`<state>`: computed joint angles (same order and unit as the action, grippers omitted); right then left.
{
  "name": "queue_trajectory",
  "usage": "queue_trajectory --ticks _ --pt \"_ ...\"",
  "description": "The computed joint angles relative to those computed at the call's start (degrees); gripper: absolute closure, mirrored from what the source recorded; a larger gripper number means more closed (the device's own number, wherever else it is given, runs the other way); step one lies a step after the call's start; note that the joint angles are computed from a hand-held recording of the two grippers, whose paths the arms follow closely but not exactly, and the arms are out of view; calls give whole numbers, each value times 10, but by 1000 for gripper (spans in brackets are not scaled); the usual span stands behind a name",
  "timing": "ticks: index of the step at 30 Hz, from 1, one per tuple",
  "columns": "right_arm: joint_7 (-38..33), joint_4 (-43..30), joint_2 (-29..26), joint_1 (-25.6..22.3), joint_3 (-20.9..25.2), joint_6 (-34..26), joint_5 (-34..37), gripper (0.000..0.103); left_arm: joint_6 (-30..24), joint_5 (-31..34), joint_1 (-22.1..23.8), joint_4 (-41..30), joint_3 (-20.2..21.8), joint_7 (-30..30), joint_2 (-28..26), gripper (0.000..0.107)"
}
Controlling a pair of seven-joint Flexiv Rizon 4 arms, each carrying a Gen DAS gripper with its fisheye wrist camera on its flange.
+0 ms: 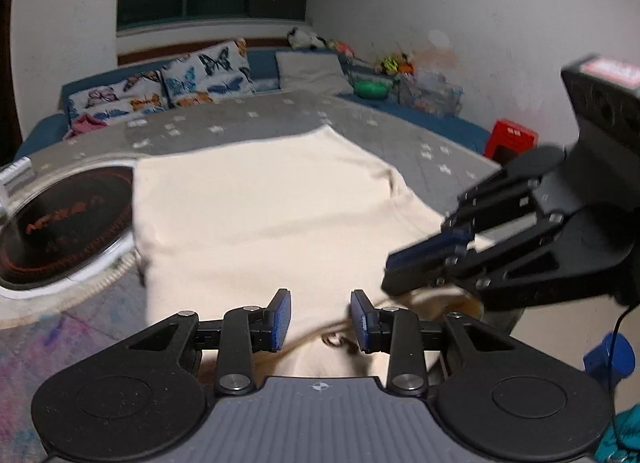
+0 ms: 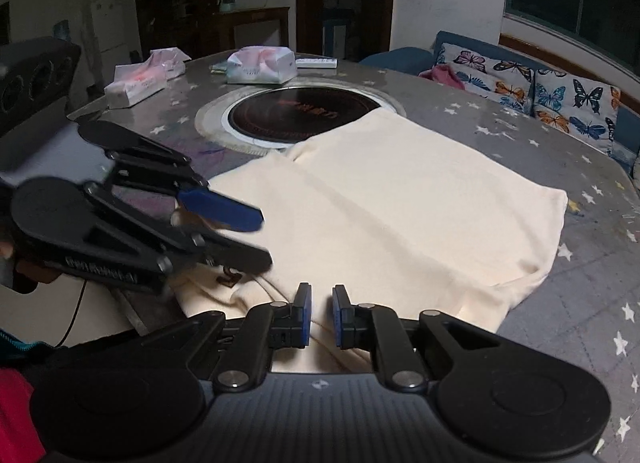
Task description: Fold clothes
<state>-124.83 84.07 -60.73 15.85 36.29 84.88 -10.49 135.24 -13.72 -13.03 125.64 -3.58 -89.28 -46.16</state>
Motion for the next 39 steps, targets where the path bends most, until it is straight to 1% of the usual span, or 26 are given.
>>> queue_trajectory --ticks 3,7,9,11,12,14,17,18,23,24,25,26,27,29,30,31,32,33,35,37,38,39 --pt "6 5 5 -8 4 5 7 92 9 16 12 10 -5 -10 6 72" --pt "36 5 13 -14 -10 -10 22 92 32 36 21 46 -2 -18 26 70" --pt "40 4 12 -23 -4 -20 30 92 42 51 27 68 0 -18 38 70" --pt "36 6 14 -34 6 -25 38 92 40 58 27 89 4 -11 51 70" --pt "32 9 15 -38 9 -25 41 91 39 59 24 98 7 -5 56 69" --pt "24 15 22 -39 7 -21 42 87 39 57 13 111 14 15 62 67" --pt "12 26 32 -38 1 -15 39 85 43 33 -17 114 29 54 57 66" --pt "8 30 35 -38 -1 -14 36 85 46 21 -27 110 32 66 52 66" --pt "-14 56 52 -36 -12 1 21 72 71 -15 -55 80 41 123 15 66" --pt "-19 63 55 -37 -13 7 17 70 78 -15 -55 76 40 132 10 66" --pt "-25 70 58 -40 -13 10 12 67 83 -11 -51 71 36 138 5 69" --pt "-30 76 61 -42 -12 13 6 63 87 -7 -48 67 33 143 1 78" --pt "-36 83 63 -45 -11 16 1 62 91 -6 -46 63 31 149 -3 82" --pt "-49 98 69 -47 -16 25 -14 60 100 -11 -45 60 28 158 -7 95" --pt "-56 103 70 -48 -17 29 -22 59 103 -10 -39 59 25 156 -7 97" --pt "-63 108 71 -50 -16 32 -30 55 102 -4 -26 59 17 147 -3 99" --pt "-69 112 70 -51 -17 39 -38 48 100 4 -12 59 10 135 1 100" --pt "-77 114 67 -55 -11 44 -46 46 96 12 0 58 3 123 6 100" --pt "-92 112 56 -67 6 46 -62 45 85 27 24 53 -6 100 13 101" --pt "-101 106 46 -68 13 47 -75 45 69 41 44 44 -13 79 19 102" --pt "-106 101 40 -69 17 45 -81 44 60 48 53 39 -15 69 20 106" --pt "-113 95 32 -69 22 46 -87 44 51 54 61 34 -17 60 22 107"
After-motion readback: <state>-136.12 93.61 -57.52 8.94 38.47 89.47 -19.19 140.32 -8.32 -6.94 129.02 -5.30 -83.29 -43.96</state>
